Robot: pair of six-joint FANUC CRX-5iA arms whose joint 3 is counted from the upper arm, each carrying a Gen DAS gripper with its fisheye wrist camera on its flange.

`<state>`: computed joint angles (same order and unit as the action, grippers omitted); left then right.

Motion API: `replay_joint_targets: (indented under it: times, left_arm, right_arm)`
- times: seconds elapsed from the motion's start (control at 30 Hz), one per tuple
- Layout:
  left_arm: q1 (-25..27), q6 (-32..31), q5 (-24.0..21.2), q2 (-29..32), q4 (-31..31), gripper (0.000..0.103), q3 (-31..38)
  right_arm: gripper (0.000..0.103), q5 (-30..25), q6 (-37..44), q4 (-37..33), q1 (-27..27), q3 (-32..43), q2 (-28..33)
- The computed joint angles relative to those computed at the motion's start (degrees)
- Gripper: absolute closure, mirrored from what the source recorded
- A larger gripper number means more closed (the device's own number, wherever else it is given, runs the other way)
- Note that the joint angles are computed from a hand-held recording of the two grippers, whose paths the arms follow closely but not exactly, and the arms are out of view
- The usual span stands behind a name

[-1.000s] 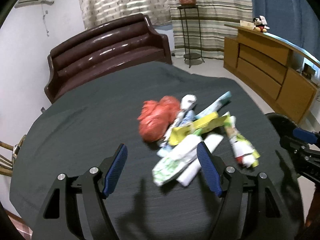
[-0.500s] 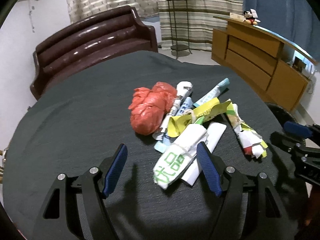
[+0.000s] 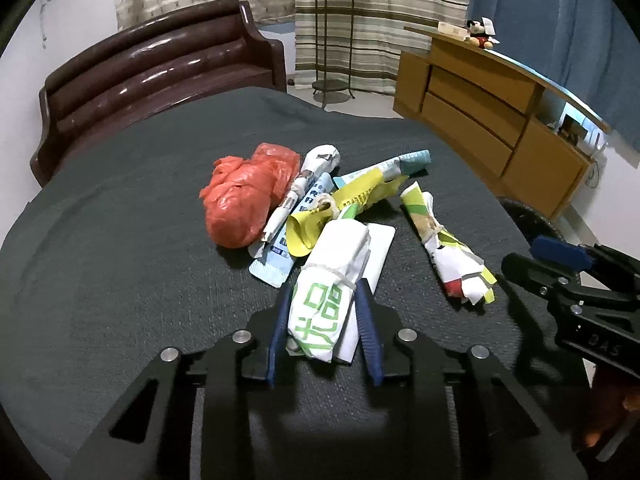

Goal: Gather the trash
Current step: 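Close the left tool on the white packet while the right tool grasps the crumpled white-yellow wrapper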

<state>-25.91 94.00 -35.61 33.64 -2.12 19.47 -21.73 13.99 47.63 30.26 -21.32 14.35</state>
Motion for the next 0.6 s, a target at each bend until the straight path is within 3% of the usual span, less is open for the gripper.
replay_joint_targets:
  times: [0.27, 0.4, 0.57, 0.6]
  left_arm:
    - [-0.33, 3.36, -0.95, -0.2, -1.47, 0.07, 0.49]
    - [-0.46, 5.72, -1.83, 0.48, -2.92, 0.054, 2.12]
    - [0.04, 4.14, -1.11, 0.63, -0.94, 0.056, 1.67]
    - [0.01, 3.8, -0.6, 0.43, -0.84, 0.064, 1.28]
  right_arm:
    - [0.048, 0.39, -0.6, 0.54, -0.11, -0.41, -0.11]
    - [0.048, 0.34, -0.37, 0.37, -0.15, -0.33, -0.12]
    - [0.048, 0.33, -0.42, 0.58, -0.09, -0.51, -0.17]
    - [0.048, 0.36, -0.47, 0.63, -0.1, -0.57, -0.21]
